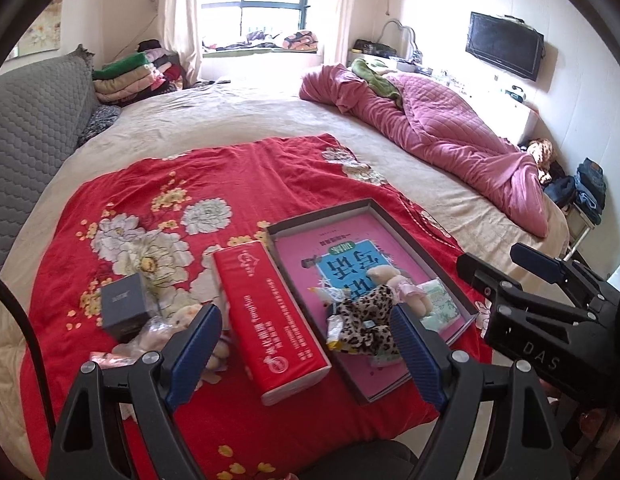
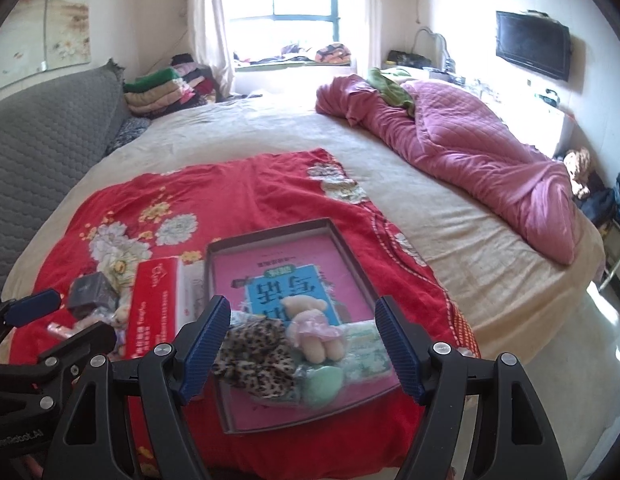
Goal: Organize soft objects
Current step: 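Withdraw both tools from the tray back toward the pile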
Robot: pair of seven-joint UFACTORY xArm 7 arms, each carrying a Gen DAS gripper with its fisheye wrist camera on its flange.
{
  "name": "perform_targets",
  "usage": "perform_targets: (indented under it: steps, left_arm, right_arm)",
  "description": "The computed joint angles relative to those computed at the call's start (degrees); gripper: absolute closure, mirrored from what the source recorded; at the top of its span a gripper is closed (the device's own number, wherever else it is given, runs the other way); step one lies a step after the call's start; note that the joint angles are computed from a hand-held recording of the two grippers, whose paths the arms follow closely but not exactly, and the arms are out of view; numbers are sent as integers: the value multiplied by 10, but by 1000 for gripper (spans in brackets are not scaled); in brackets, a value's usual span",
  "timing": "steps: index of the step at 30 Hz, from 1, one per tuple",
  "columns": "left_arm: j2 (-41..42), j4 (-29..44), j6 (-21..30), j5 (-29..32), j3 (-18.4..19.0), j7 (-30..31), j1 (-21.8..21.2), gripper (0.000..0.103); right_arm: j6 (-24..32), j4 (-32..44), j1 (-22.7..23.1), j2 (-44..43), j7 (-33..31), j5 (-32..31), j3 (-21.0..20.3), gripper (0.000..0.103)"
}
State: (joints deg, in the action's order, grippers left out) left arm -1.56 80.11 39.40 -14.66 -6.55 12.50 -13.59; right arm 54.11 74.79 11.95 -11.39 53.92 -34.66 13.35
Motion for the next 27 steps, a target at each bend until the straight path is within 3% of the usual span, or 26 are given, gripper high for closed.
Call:
perform_targets:
  steps: [12, 27]
  left_arm:
    - [-46, -41, -3, -1, 26, 3, 28, 18]
    - [-49, -16, 39, -2, 66, 8, 86, 18]
  right_arm:
    - [26, 81, 57, 65, 0, -39, 19, 27]
    - [66, 201, 148, 148, -13, -76, -8, 27]
